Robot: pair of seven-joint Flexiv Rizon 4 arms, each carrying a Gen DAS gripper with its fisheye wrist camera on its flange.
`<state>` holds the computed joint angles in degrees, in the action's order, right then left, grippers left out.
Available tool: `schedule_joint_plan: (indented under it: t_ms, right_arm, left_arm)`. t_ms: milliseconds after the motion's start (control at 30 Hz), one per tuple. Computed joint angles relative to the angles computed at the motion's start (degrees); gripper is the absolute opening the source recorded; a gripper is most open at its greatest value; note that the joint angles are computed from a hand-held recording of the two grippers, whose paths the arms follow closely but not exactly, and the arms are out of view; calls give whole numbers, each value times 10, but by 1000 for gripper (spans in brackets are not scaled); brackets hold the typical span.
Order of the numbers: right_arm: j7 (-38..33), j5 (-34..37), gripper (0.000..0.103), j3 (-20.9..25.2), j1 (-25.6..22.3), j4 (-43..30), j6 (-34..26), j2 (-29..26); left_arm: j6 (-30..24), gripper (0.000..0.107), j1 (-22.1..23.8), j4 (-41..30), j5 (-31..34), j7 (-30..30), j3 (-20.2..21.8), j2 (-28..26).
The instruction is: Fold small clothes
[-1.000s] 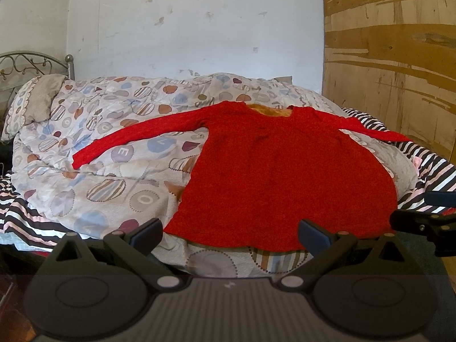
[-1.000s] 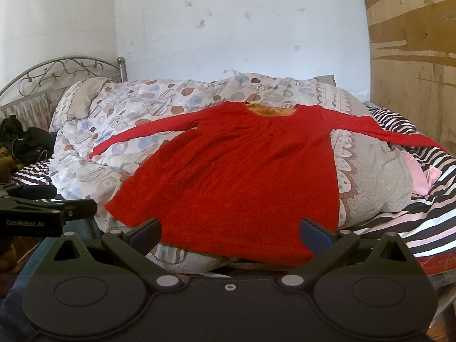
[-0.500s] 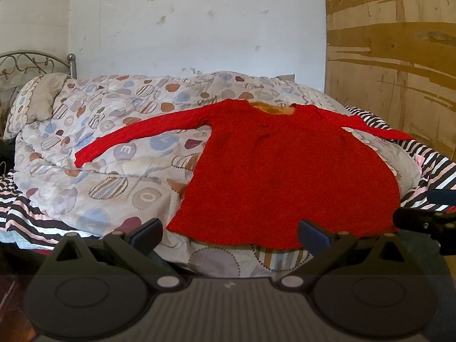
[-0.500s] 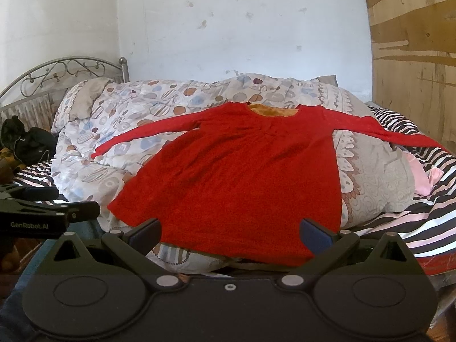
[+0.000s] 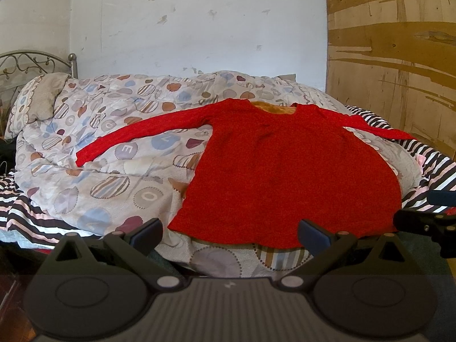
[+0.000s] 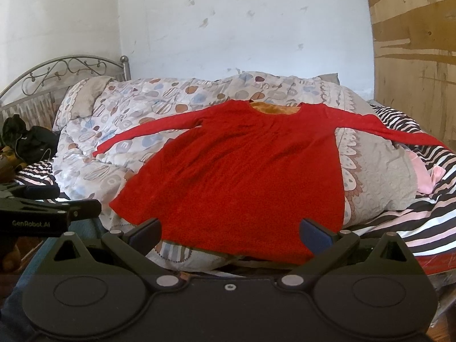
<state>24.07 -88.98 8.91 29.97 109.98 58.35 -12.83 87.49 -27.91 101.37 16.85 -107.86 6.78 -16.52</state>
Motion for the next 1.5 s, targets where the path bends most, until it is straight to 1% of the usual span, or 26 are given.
schedule_joint_plan:
  t_ms: [400, 500, 567, 633, 667, 733, 767, 800, 900, 1000, 1067, 1200, 1300, 1467, 1500]
  right_arm:
    - [-5, 6, 103, 1, 0, 1, 2, 0]
    - [-14, 18, 103, 2, 1, 0, 3, -1]
    - [-29, 36, 103, 2, 2, -3, 3, -2]
    - [-89, 106, 103, 8, 5, -15, -5, -8]
    - [-107, 131, 103, 8, 6, -20, -2, -10]
    - [-116, 149, 103, 1, 6, -27, 22, -11]
    - [-124, 160, 103, -1, 7, -32, 26, -13]
    - [-139, 176, 103, -2, 11, -39, 17, -14]
    - [-188, 205, 103, -7, 30, -66, -42, -20]
    - [-215, 206, 103, -17, 38, -88, -75, -27]
    - [-231, 205, 103, -22, 36, -98, -78, -32]
    - [-252, 202, 103, -35, 29, -119, -76, -43]
    - [-269, 206, 103, -43, 24, -134, -73, -52]
    - [-278, 211, 103, -61, 11, -151, -62, -69]
    - [-277, 214, 103, -64, 7, -153, -56, -71]
  left_arm:
    - [1, 103, 2, 3, 1, -1, 0, 1]
    - [3, 103, 11, 9, -8, 8, -9, 3]
    - [-3, 103, 25, 13, -26, 28, -26, 4]
    - [-31, 103, 36, 3, -48, 47, -40, 1]
    - [-46, 103, 42, -4, -61, 57, -49, -1]
    - [-67, 103, 58, -15, -92, 74, -68, -6]
    - [-75, 103, 67, -21, -110, 84, -78, -10]
    - [-86, 103, 73, -29, -125, 93, -85, -13]
    - [-110, 103, 69, -68, -122, 98, -76, -29]
    - [-120, 103, 55, -114, -101, 87, -58, -47]
    - [-141, 103, 46, -151, -87, 78, -46, -62]
    - [-209, 103, 23, -259, -39, 49, -15, -109]
    - [-237, 103, 23, -327, -27, 44, -15, -145]
    - [-281, 103, 28, -434, -35, 59, -24, -204]
    - [-294, 103, 27, -464, -37, 64, -25, -221]
